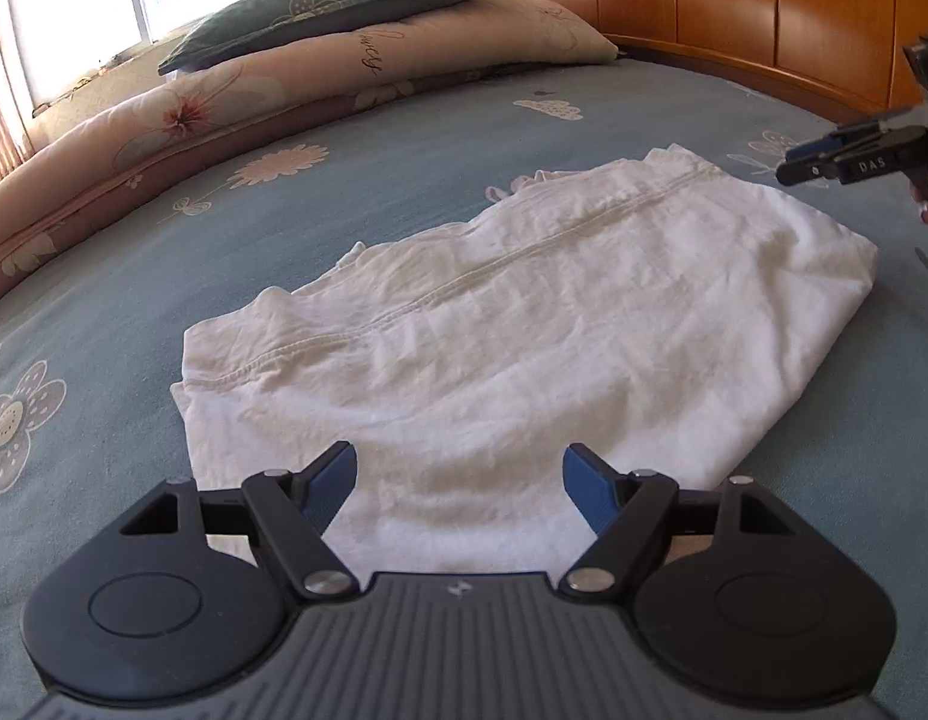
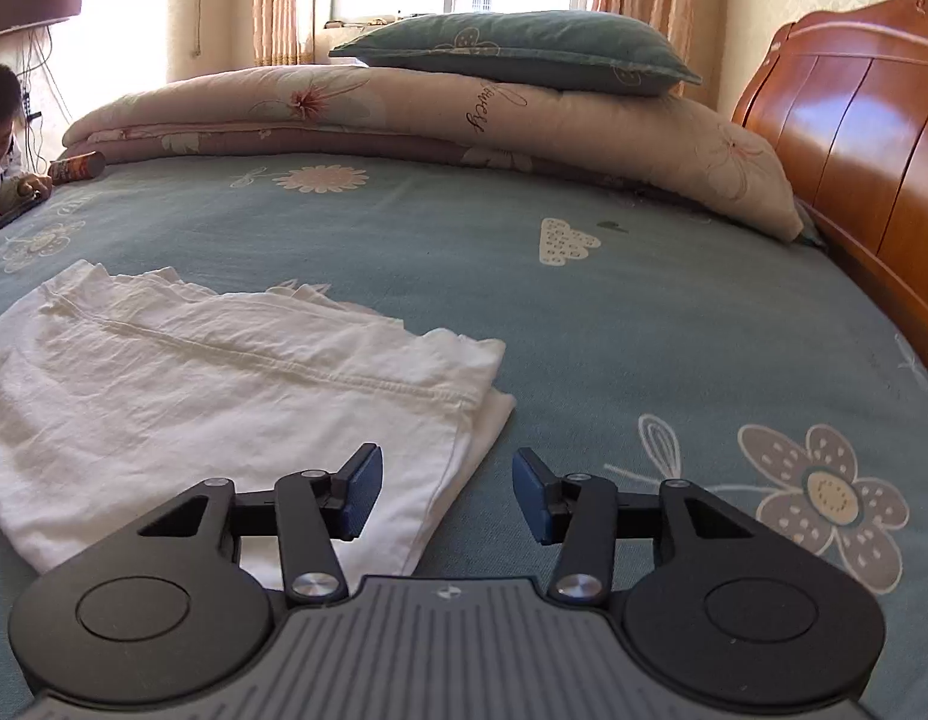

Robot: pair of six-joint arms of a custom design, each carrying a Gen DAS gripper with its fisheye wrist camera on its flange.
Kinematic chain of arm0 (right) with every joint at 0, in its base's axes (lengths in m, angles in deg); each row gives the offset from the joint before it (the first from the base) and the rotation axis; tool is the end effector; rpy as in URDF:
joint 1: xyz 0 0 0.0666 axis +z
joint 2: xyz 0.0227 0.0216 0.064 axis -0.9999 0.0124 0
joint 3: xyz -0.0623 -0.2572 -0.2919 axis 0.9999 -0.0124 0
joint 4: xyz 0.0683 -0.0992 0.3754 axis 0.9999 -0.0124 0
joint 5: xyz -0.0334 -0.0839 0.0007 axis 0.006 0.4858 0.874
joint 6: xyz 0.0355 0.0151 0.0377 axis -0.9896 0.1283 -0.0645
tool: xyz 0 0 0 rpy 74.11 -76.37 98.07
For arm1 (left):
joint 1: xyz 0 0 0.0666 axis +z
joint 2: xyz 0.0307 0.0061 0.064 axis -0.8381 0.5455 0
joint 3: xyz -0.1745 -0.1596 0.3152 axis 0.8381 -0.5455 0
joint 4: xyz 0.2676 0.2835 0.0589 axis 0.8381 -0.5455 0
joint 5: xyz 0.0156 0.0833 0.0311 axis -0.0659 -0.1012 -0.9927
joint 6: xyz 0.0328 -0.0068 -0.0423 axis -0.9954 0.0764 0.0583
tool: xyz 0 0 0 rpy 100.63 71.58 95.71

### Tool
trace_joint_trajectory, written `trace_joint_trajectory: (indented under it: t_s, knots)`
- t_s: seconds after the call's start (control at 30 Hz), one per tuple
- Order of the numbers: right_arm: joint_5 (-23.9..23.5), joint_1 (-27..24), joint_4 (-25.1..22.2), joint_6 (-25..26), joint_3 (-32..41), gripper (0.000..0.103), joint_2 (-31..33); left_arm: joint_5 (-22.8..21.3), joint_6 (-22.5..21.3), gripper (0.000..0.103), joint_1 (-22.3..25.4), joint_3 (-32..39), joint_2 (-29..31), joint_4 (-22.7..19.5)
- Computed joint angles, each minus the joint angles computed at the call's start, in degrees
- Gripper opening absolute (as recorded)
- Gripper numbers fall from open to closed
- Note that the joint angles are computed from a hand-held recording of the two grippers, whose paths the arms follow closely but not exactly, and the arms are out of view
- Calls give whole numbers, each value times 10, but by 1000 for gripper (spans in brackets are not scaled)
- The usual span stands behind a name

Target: Fold clothes

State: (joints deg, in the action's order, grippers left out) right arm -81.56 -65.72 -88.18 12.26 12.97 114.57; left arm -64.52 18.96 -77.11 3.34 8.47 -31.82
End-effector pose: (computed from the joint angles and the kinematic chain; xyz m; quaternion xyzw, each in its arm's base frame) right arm 0.3088 0.1336 0.4385 -0.1544 0.8887 0.0948 0.4212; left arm 0.2897 -0.1046 0.4244 0.1911 0.8997 -0.0240 0.3917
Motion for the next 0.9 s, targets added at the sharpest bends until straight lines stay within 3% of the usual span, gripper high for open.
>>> trace_joint_trajectory:
  t_s: [0.1, 0.23, 0.33, 0.43, 0.5, 0.6, 0.73, 0.9]
  knots:
    - [-54, -9, -21, -63, -34, 43, -34, 23, 62, 73, 40, -6, -24, -5]
    - [-144, -37, -10, -145, -71, 43, -71, 99, 149, 74, 128, -10, -49, -4]
    - [-211, -57, 2, -179, -83, 44, -79, 176, 194, 74, 200, -11, -43, -8]
    - [-245, -66, 15, -195, -88, 45, -74, 252, 223, 74, 247, -20, -28, -10]
    - [-272, -75, 26, -208, -91, 46, -68, 310, 233, 74, 265, -29, -19, -8]
    - [-308, -89, 38, -230, -97, 46, -64, 353, 239, 74, 273, -44, -23, -2]
    - [-349, -103, 49, -242, -111, 46, -73, 386, 223, 74, 281, -61, -48, -3]
    - [-367, -112, 63, -250, -120, 42, -77, 415, 196, 74, 288, -72, -69, 14]
